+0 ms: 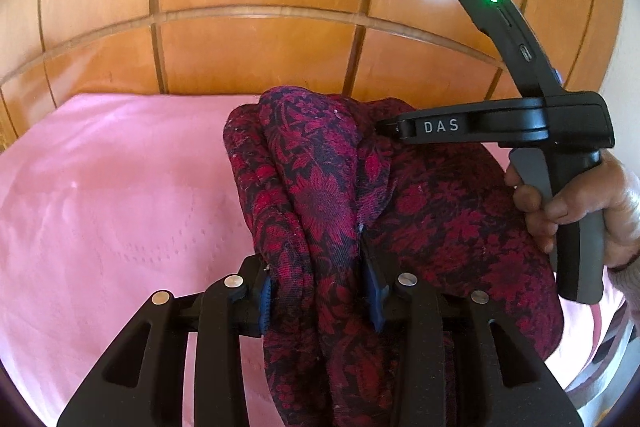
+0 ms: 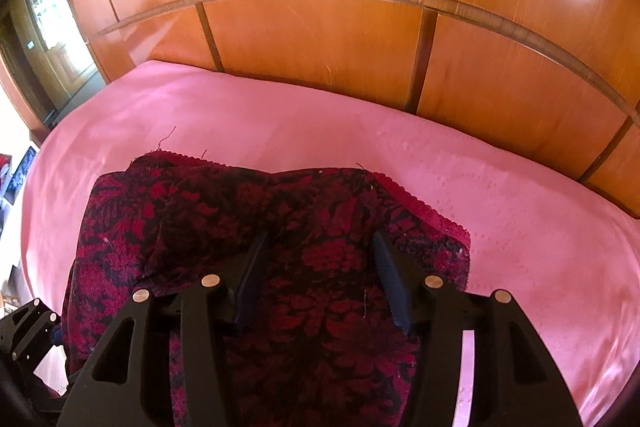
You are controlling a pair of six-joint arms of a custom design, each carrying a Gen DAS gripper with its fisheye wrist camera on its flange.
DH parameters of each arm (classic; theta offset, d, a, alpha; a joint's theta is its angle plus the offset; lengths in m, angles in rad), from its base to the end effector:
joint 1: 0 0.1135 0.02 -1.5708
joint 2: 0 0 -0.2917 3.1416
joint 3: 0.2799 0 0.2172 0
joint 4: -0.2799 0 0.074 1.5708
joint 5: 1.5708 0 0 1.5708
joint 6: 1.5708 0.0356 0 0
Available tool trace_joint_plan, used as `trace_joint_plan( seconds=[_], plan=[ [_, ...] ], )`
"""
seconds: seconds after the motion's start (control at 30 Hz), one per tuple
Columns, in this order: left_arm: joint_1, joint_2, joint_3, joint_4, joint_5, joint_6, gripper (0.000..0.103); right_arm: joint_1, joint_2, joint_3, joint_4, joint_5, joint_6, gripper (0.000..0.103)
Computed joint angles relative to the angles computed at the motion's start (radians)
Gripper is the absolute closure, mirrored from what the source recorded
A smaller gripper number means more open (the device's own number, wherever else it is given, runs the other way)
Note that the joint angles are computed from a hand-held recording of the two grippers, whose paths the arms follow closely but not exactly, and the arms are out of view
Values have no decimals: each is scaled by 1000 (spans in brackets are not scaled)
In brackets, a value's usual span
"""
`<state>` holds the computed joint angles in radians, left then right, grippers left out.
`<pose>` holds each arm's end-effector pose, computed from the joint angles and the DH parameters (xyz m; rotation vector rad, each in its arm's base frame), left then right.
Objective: Fold small clothes
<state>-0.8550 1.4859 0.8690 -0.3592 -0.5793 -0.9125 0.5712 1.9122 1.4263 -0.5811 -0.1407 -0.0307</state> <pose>0.1843 -0.1822 0.2464 -0.2796 2.3226 -0.1116 0.3195 0.2113 0.2483 -0.8376 2.5355 0.3647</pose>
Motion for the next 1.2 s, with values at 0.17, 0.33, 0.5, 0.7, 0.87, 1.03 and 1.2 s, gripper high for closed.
trace_joint_plan(
  seconds=[0.17,0.33,0.5,0.7,0.87,1.03,1.2],
  plan=[
    [-40,6,-29,-19,-72,-116,52,-1,13,9,1,-10,25,38],
    [-94,56,81,-236,-174,-206,38,-85,-96,-114,115,-159,70,22],
    [-119,78,108,-313,-208,-239,33,-248,-210,-269,173,-355,109,11],
    [-127,51,66,-294,-209,-260,30,-450,-182,-421,109,-702,20,6],
    [-86,3,-7,-209,-176,-211,23,-461,-131,-468,66,-847,-57,3],
    [34,-122,-195,83,4,-99,22,-385,-77,-457,150,-833,-16,2],
    [226,-208,-452,509,309,-45,23,-351,31,-344,66,-864,-71,2]
  ],
)
